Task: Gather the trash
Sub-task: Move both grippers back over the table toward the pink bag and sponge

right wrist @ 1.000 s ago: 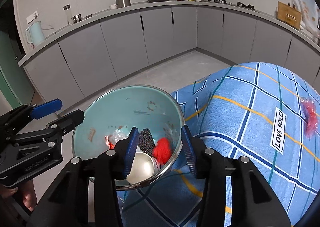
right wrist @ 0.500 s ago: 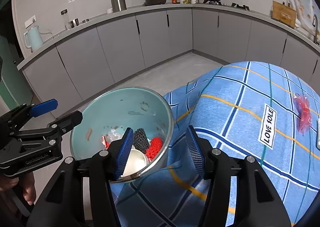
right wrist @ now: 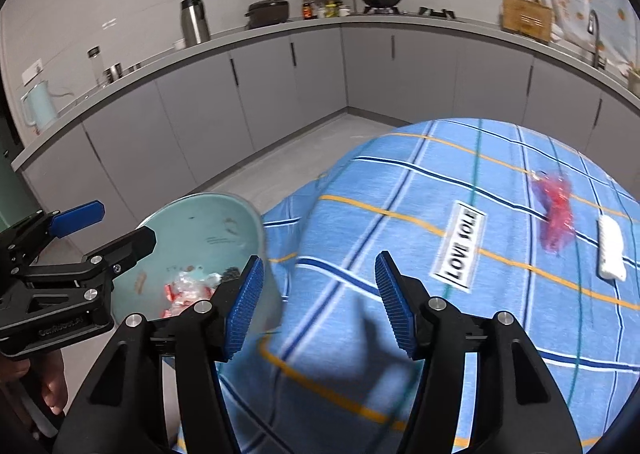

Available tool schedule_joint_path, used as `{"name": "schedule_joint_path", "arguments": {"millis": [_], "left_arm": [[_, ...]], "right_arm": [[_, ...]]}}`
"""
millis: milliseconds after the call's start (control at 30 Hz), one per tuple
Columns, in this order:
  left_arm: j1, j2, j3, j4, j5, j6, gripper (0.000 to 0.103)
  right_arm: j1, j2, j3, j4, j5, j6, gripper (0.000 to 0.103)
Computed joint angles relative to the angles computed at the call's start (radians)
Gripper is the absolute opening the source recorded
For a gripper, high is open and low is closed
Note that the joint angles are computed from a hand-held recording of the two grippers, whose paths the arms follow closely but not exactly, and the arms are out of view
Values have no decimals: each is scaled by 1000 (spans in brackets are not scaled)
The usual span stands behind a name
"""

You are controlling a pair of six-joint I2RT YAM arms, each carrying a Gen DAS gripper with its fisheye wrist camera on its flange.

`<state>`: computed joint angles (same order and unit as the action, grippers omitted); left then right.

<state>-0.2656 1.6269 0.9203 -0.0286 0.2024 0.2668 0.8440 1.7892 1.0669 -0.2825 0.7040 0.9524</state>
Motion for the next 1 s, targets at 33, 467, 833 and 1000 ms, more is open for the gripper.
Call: {"name": "schedule_joint_path", "arguments": {"millis": [33, 467, 833, 1000], "left_arm": [[-10, 2, 3, -1, -3, -2, 82], [-211, 40, 77, 3, -77, -56, 90], [-405, 173, 244, -29, -126, -89, 95], [-473, 228, 313, -40, -146, -85, 95]], "right_arm": [[-2, -13, -19, 1, 3, 9, 58], [-36, -221, -227, -94, 80, 168, 60], [-129, -522, -468, -257, 127, 335, 66], [-190, -619, -531, -326, 128, 373, 66]]}}
